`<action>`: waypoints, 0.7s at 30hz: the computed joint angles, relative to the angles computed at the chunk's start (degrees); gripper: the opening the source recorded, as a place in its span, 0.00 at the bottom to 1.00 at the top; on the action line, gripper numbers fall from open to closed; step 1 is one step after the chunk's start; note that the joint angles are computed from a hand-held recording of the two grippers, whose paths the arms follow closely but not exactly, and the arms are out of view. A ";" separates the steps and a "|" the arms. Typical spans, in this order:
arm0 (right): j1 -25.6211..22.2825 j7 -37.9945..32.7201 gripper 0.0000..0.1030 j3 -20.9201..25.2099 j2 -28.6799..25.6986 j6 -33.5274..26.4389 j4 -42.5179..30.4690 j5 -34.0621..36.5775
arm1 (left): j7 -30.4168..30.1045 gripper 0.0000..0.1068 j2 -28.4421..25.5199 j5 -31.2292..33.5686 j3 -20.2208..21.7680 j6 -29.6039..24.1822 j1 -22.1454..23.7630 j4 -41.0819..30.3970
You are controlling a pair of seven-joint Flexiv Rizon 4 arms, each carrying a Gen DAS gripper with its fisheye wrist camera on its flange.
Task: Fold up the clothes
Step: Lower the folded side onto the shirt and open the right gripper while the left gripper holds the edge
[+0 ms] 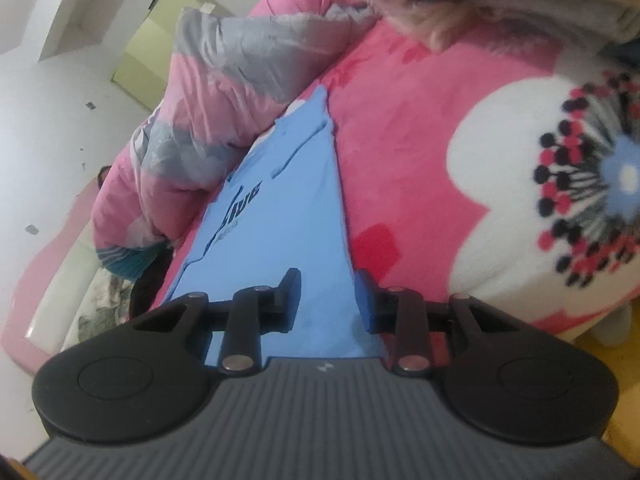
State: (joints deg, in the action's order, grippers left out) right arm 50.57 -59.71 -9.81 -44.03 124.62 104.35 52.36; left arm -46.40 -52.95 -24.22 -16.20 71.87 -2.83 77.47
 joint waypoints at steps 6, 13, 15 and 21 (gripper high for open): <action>-8.45 7.33 0.27 7.96 -1.97 3.23 1.84 -11.36 | -1.76 0.05 -0.03 0.38 0.99 -0.14 -0.80 -0.45; -11.84 13.04 0.28 10.68 -2.78 7.36 3.61 -18.23 | -3.29 0.05 -0.28 1.52 2.10 -0.28 -1.67 -1.20; -12.44 14.06 0.28 10.86 -3.16 7.60 3.33 -19.43 | -3.60 0.05 -0.29 1.65 2.11 -0.32 -1.65 -1.24; -14.32 17.80 0.27 13.57 -3.79 9.55 5.02 -24.44 | -3.81 0.05 -0.34 1.89 1.84 -0.35 -1.40 -1.27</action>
